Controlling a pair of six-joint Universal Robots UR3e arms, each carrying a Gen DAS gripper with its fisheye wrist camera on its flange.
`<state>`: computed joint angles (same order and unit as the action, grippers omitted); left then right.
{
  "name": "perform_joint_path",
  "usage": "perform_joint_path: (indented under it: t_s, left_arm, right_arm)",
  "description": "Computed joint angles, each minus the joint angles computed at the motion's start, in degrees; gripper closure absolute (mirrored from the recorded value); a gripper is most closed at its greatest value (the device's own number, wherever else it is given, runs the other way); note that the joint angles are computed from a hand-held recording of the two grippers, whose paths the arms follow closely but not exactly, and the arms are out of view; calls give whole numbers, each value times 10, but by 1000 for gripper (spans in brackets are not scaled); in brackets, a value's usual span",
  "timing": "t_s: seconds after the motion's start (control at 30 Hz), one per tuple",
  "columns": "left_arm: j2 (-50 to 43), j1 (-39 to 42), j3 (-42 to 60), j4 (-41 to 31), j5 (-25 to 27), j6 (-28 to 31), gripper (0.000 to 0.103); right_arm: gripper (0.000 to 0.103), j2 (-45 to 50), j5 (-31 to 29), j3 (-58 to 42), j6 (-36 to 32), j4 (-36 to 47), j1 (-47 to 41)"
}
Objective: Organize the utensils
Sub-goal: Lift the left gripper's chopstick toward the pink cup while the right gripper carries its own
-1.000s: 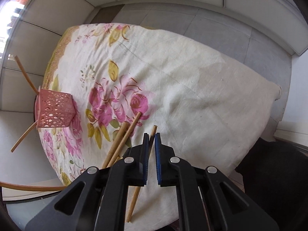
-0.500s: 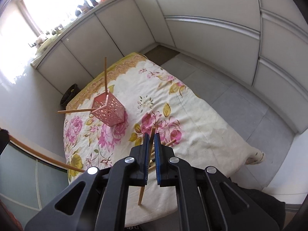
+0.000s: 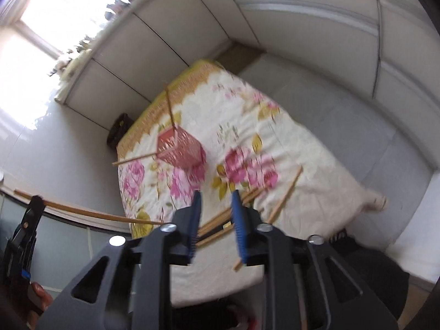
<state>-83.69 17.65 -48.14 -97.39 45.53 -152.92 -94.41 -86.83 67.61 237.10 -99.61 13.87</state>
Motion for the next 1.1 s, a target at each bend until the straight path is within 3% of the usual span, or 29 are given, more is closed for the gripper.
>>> perform_joint_path:
  t_s: [0.17,0.27,0.4,0.53,0.6,0.63,0.7,0.9,0.97,1.1]
  left_arm:
    - [8,1,-28,2,-18,16,97]
    - [-2,-3,-31,10,-21,13,97]
    - [-14,-13,-29,15,-20,20,97]
    - [-29,-18,-21,20,-16,18,97]
    - [-32,-21,-20,21,-14,18,97]
    - [-32,-22,-20,23,-12,17,97]
    - [-33,-21,-20,23,-10,16,97]
    - [-32,-17,-19,30,-6,5,97]
    - [-30,-18,-22,37,-4,-2,97]
    - [-31,-19,-25,51,2,-17,97]
  right_arm:
    - [66,-45,96,201,12,-14,-105]
    - [67,-17,114,240,18,-39,-135]
    - [67,68,88,195,25,-38,-141]
    - [67,174,47,80,15,46,-124]
    - [77,221,4,4,14,89,-103]
    - [92,239,-16,-26,14,107,-92]
    - [97,253,-34,-40,-1,106,-76]
    - [98,122,-36,158,8,-89,-64]
    - [98,88,-43,169,5,-106,-53]
    - [98,69,-107,99,-18,-89,-4]
